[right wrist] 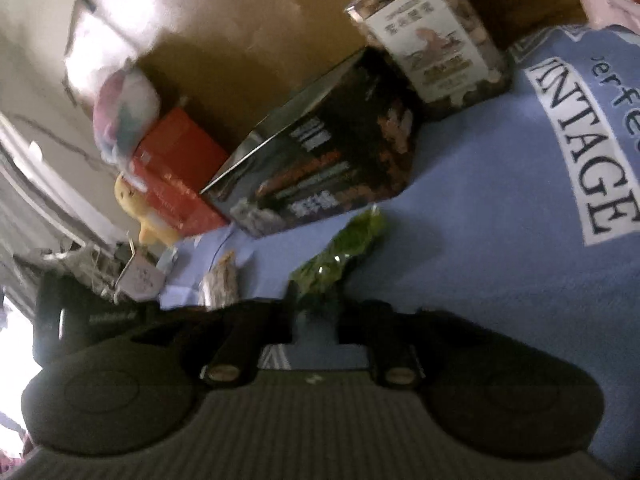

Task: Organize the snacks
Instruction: 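Grasp the dark green packet on the cloth with the left gripper, then carry the dark green packet into the black tin and release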

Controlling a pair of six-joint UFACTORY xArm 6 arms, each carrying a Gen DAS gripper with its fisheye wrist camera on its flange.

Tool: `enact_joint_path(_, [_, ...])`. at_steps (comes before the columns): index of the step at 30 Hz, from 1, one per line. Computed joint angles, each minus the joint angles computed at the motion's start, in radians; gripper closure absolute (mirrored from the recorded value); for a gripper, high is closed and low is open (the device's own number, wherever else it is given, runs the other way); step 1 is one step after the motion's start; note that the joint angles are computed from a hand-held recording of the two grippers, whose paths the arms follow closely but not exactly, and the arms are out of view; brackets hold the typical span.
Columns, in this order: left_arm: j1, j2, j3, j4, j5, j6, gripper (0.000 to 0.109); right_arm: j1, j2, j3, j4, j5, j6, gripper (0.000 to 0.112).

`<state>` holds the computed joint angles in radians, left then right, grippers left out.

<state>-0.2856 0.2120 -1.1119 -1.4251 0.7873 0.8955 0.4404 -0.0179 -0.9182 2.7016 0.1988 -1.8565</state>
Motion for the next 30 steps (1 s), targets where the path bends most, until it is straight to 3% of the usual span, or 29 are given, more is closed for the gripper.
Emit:
enact_joint_path(2, [0.001,0.003,-0.001,-0.005,0.001,0.005,0.089,-0.013,0.008,0.009,-0.039,0.041,0.095,0.076])
enact_joint_path(4, [0.002,0.003,0.000,-0.008,0.005,0.007,0.089,-0.016,0.028,-0.003,-0.093,0.044,0.205,0.099])
enact_joint_path(5, [0.002,0.000,0.002,-0.007,0.004,0.005,0.089,-0.019,0.044,-0.008,-0.123,0.065,0.283,0.101])
enact_joint_path(7, [0.004,-0.012,0.012,-0.009,-0.001,0.010,0.083,-0.032,0.035,0.018,-0.107,0.118,0.328,0.102])
enact_joint_path(10, [0.017,-0.037,0.033,-0.045,0.006,0.037,0.064,-0.037,-0.007,0.078,-0.118,0.190,0.381,0.102])
enact_joint_path(14, [0.055,-0.056,0.042,-0.090,0.085,0.033,0.062,-0.048,-0.056,0.148,-0.125,0.318,0.437,0.103])
enact_joint_path(17, [0.076,-0.098,0.063,-0.124,0.106,0.069,0.062,-0.067,-0.077,0.179,-0.141,0.467,0.492,0.108])
enact_joint_path(23, [0.092,-0.093,-0.021,-0.151,0.054,0.090,0.062,-0.043,-0.023,-0.017,-0.244,0.357,0.503,0.108])
enact_joint_path(30, [0.077,0.101,-0.363,-0.038,-0.066,0.046,0.062,-0.047,0.186,-0.382,-0.374,0.196,0.502,0.108])
